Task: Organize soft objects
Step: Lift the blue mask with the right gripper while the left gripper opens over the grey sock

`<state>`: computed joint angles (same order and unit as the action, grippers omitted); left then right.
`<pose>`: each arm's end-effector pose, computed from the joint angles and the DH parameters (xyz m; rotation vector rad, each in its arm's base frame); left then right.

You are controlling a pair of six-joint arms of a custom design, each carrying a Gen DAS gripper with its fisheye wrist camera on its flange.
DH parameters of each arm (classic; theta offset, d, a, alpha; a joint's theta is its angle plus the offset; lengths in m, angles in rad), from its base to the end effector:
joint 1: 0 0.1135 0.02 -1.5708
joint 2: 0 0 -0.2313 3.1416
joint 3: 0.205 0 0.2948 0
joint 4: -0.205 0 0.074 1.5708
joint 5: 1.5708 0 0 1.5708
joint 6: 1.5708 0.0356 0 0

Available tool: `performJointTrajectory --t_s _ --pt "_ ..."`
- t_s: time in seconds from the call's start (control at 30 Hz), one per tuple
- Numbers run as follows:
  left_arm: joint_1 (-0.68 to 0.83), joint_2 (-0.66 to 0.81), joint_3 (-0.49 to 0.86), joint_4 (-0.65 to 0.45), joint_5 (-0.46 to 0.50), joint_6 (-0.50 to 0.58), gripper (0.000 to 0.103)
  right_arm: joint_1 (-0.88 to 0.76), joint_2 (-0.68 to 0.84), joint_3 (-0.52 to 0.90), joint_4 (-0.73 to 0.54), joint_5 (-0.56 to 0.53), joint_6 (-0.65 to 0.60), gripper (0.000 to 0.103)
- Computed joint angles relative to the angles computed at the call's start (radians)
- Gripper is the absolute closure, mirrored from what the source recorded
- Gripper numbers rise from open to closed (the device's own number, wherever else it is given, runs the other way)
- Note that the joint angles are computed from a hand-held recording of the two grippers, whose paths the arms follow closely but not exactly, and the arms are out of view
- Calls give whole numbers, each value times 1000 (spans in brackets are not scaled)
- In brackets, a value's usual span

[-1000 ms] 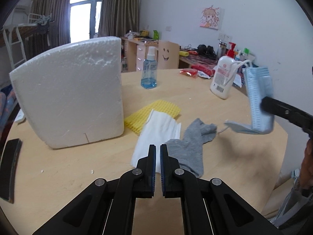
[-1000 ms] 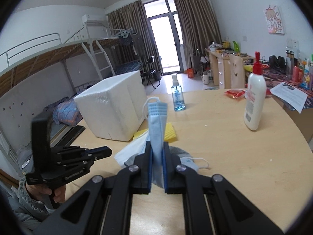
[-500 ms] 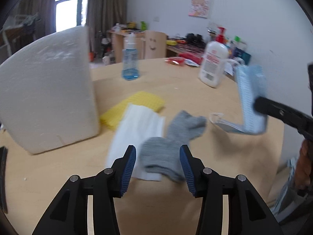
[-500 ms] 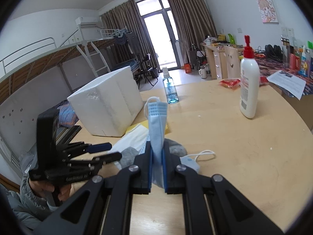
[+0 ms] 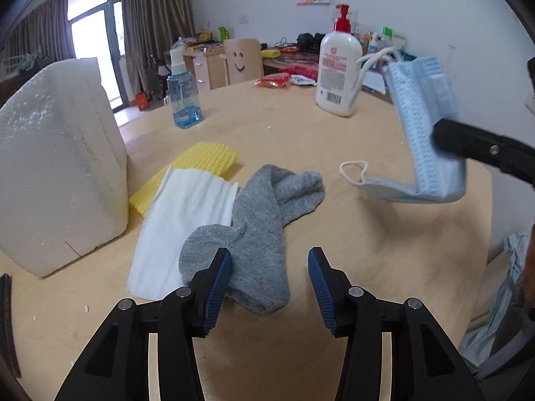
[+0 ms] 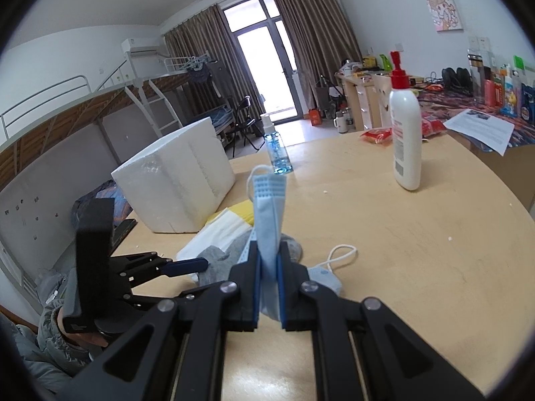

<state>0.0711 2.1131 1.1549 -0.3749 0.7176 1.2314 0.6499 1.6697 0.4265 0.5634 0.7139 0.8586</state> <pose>0.3789 0.0035 0.0120 1.4455 2.0039 -0.5576 0.2299 0.1454 0.0263 0.5726 1.9869 0.1124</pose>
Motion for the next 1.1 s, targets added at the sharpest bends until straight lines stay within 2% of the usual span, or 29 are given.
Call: performJointTrajectory --t_s 0.1,0.2,0.3,0.37,0.47,0.73,0.93,1.1 --pt "-17 8 0 23 -26 -25 53 4 -3 -11 11 5 4 92" --pt "-30 30 23 23 -65 -57 58 8 -3 -20 17 11 12 92" --pt "-37 36 25 37 -81 -70 69 7 -8 -30 24 15 19 92" --pt "-39 39 31 35 -86 -76 82 11 -12 -35 27 19 26 92" --pt "-40 33 20 45 -90 -72 92 15 -9 -40 36 25 30 92" --pt "-12 -22 12 -35 -8 -22 94 34 -34 -65 34 61 45 92" --pt "17 -78 34 -157 84 31 98 58 -56 -63 8 89 49 92" --pt "7 -89 2 -133 70 41 98 76 -67 -65 -4 112 46 92"
